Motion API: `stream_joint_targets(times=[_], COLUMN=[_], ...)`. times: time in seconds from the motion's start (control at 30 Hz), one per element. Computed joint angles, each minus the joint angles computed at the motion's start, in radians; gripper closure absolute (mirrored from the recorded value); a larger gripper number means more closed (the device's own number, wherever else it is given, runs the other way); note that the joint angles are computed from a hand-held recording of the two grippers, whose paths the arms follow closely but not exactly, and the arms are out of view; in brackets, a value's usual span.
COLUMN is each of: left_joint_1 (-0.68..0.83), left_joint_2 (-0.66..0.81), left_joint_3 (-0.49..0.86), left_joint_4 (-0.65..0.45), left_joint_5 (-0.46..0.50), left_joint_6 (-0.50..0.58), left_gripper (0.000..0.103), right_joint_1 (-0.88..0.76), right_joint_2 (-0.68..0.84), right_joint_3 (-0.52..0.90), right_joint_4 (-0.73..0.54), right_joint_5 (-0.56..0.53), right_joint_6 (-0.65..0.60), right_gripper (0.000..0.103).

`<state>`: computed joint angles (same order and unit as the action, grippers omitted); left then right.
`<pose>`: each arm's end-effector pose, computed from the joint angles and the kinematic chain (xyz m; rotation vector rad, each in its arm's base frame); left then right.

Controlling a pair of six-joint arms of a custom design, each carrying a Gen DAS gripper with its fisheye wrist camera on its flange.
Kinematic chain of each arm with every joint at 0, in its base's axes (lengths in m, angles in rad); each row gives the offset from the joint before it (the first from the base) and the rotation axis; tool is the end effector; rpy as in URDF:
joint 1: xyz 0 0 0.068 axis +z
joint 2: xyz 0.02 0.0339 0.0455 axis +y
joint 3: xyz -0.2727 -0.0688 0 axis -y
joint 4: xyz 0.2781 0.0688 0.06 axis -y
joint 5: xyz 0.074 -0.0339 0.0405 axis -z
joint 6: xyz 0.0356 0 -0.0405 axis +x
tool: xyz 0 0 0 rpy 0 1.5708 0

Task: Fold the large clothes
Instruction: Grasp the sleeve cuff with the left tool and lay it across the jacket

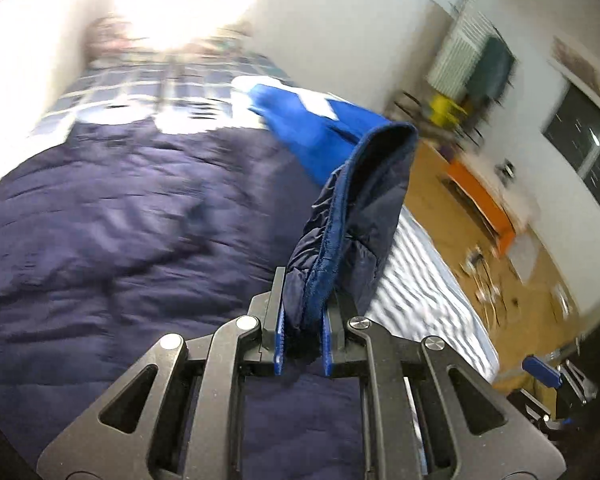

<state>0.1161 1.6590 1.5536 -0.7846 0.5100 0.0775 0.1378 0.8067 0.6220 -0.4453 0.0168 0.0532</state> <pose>0.3924 0.0283 0.3339 0.1730 2.3727 -0.5335 0.2024 0.0275 0.2537 -0.0837 2.2005 0.0884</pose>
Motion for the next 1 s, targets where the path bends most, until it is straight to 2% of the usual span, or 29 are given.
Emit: stream_joint_targets(times=[0.13, 0.3, 0.43, 0.63, 0.73, 0.87, 0.9, 0.93, 1.0], left_joint_1=[0.144, 0.284, 0.351, 0.414, 0.431, 0.455, 0.458, 0.459, 0.468], left_joint_2=[0.112, 0.360, 0.514, 0.689, 0.729, 0.831, 0.843, 0.858, 0.865], left_joint_3=[0.084, 0.298, 0.451, 0.603, 0.631, 0.748, 0.760, 0.787, 0.807], left_joint_4=[0.041, 0.043, 0.050, 0.041, 0.053, -0.036, -0.053, -0.085, -0.093], left_joint_5=[0.002, -0.039, -0.065, -0.062, -0.083, -0.125, -0.144, -0.166, -0.168], left_joint_6=[0.025, -0.025, -0.049, -0.089, -0.124, -0.172, -0.165, -0.157, -0.148], left_gripper=[0.091, 0.091, 0.091, 0.091, 0.091, 0.091, 0.083, 0.064, 0.047], right_joint_1=[0.072, 0.120, 0.134, 0.191, 0.214, 0.243, 0.249, 0.254, 0.261], right_joint_2=[0.214, 0.377, 0.440, 0.535, 0.562, 0.583, 0.584, 0.585, 0.583], right_joint_3=[0.094, 0.160, 0.191, 0.244, 0.257, 0.269, 0.270, 0.270, 0.269], right_joint_4=[0.099, 0.143, 0.152, 0.156, 0.158, 0.162, 0.162, 0.163, 0.161], right_joint_5=[-0.029, -0.022, -0.025, 0.007, 0.022, 0.062, 0.068, 0.070, 0.065], right_joint_6=[0.052, 0.080, 0.089, 0.092, 0.088, 0.065, 0.062, 0.058, 0.058], right_gripper=[0.050, 0.050, 0.050, 0.050, 0.050, 0.050, 0.050, 0.050, 0.050])
